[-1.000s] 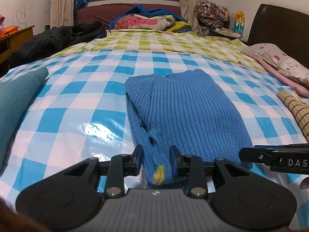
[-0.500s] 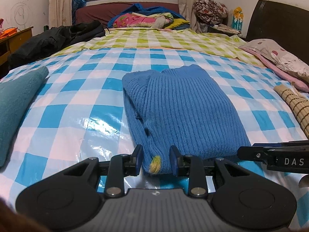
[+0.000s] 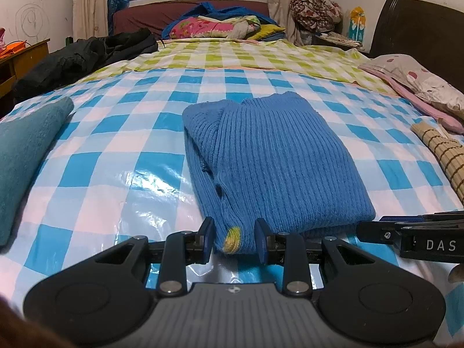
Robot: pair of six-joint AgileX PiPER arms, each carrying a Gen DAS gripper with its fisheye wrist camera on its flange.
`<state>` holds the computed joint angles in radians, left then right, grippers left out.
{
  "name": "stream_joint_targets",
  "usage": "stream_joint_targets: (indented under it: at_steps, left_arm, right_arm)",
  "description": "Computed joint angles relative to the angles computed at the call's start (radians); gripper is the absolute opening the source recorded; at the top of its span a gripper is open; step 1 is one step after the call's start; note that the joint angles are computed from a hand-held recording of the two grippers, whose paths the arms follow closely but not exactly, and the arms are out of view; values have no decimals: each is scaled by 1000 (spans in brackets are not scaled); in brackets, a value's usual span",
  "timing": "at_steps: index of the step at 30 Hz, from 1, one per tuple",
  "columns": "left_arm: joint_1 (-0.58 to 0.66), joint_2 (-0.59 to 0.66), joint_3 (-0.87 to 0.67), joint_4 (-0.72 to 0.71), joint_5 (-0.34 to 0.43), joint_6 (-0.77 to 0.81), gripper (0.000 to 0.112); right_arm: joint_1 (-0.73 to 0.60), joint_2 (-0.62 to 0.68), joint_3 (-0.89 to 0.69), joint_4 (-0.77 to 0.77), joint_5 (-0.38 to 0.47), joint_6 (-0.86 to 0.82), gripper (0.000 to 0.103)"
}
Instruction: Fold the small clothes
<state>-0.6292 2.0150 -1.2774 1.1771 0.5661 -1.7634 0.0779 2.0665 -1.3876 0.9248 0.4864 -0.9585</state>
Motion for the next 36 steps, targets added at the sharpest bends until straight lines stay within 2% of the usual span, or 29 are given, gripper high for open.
stream_joint_targets:
  at_steps: [32,36]
  left_arm:
    - [-71,-49,93,-53,-29,-62,42]
    - [-87,-53,113,-56,-32,-81,46]
  right_arm:
    - [-10,-96,169,110,-20,-137,39]
    - [-11,-113,212,144,-33,-182,42]
